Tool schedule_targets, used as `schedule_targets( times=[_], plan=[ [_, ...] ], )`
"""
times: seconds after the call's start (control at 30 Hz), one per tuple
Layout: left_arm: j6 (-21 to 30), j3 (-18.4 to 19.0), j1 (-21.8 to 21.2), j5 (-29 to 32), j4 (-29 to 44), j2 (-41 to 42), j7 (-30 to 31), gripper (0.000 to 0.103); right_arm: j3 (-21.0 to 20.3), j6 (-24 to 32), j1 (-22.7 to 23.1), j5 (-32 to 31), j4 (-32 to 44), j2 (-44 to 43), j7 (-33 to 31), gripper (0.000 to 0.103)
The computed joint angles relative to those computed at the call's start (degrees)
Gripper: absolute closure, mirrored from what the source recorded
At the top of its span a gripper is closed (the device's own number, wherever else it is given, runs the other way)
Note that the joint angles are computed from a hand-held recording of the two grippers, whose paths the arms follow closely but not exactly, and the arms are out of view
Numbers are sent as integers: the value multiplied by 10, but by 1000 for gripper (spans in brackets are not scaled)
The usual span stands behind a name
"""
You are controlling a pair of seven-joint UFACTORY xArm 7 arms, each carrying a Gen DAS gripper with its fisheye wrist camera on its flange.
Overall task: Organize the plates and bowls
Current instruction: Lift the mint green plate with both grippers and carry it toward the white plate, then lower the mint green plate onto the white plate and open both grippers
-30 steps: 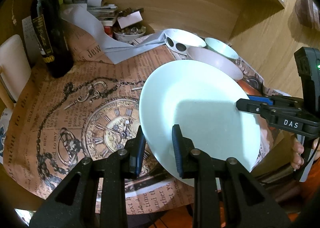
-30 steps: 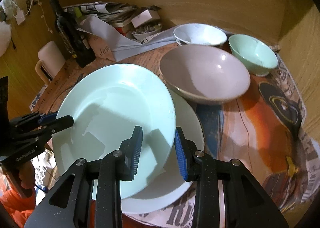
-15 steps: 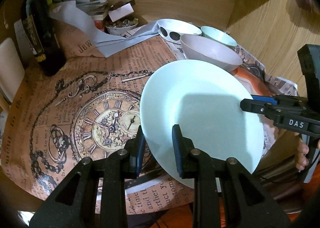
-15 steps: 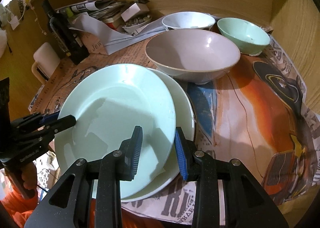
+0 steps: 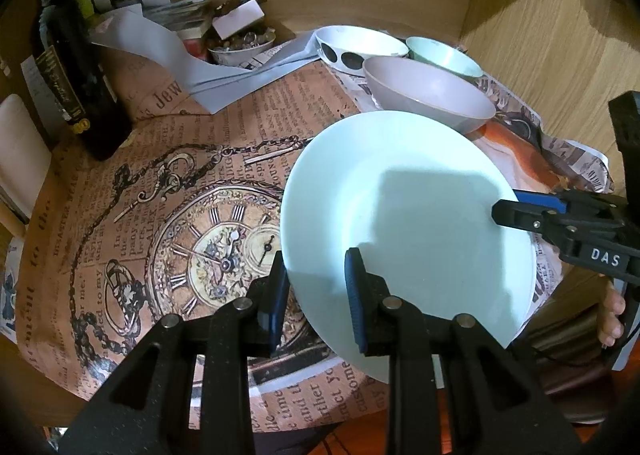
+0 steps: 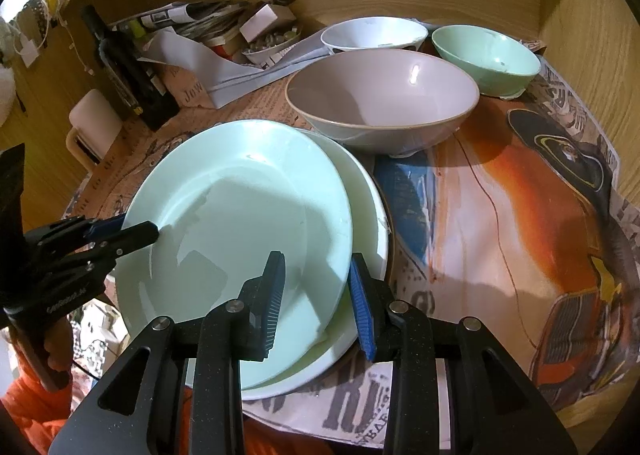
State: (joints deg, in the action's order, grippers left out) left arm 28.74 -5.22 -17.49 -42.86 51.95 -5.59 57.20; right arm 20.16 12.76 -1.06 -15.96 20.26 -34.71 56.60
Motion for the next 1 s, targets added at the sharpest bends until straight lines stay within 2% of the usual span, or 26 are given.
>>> schedule_targets(
  times=[0.3, 0.47, 0.67, 0.77, 0.87, 1.0],
  plan=[
    [-14, -18, 1, 114, 10, 14, -87, 72, 23, -15, -14, -4, -16, -23, 25, 71],
    [-7, -17, -1, 136, 15, 16, -107, 70, 31, -26, -23, -8, -22, -27, 36, 71],
    [-6, -14, -4, 110, 13, 13, -83, 66, 52, -31, -40, -13, -26, -36, 50, 71],
    [-17, -8, -6, 72, 8, 3, -50, 62, 88, -4, -69, -32, -27, -77, 74, 71],
    [-36, -1, -11, 34, 2, -13, -21, 53, 85, 2, -71, -44, -29, -102, 81, 70],
    [-37, 14, -18, -25, 13, -26, 17, 48, 90, 12, -85, -59, -22, -114, 83, 70]
  ],
)
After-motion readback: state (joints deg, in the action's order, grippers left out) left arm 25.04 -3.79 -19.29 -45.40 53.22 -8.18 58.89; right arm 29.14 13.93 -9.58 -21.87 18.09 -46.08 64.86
